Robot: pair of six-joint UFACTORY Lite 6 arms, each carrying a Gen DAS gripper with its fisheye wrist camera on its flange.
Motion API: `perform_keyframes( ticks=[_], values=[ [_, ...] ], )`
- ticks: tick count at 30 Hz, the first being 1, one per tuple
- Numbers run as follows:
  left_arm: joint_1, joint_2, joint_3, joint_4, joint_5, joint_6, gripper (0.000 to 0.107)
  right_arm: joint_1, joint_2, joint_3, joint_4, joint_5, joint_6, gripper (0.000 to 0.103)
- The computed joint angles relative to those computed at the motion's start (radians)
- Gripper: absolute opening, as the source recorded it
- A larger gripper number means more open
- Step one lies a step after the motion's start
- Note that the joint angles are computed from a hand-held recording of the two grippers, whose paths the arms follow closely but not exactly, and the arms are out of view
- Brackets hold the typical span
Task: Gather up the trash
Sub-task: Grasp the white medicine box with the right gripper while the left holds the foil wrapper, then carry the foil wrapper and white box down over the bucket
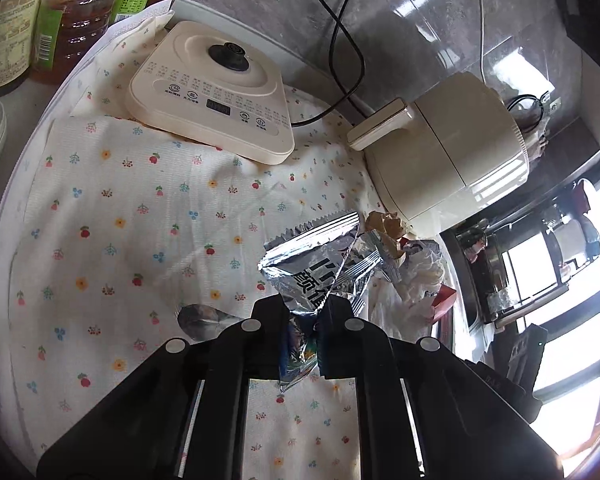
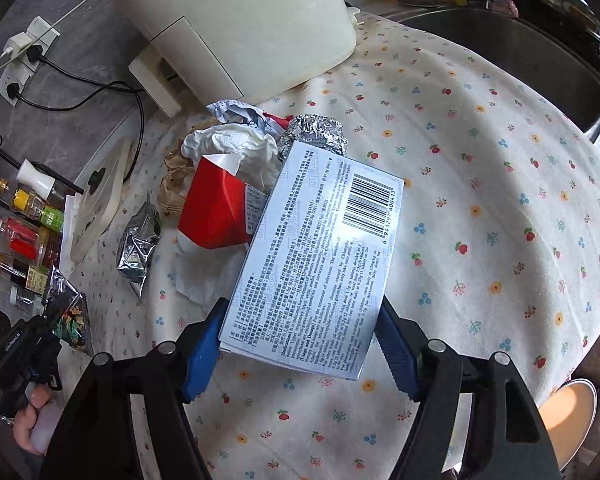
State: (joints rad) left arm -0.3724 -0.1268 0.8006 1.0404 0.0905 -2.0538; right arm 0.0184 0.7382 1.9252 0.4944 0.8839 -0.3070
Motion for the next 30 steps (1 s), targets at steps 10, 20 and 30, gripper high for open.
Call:
perform_keyframes(
  ticks=[10,20,30],
  values=[
    [-0.374,-0.116,0.014,0.019,0.411,-0.199,0.010,-0.144,-0.195,-0.217,0.132,0.018,-0.218,0.070],
    [-0.729,-0.024,0.138,-0.001,0.728,-0.377,0.010,-0.303,-0.410,-0.405,0.208,0.120,-0.434,0.070],
    [-0.901,0.189,0.363,-0.042,0.852,-0.426,0.010,-0.583,-0.487,-0.491,0.218,0.219,-0.652,0.070]
  ],
)
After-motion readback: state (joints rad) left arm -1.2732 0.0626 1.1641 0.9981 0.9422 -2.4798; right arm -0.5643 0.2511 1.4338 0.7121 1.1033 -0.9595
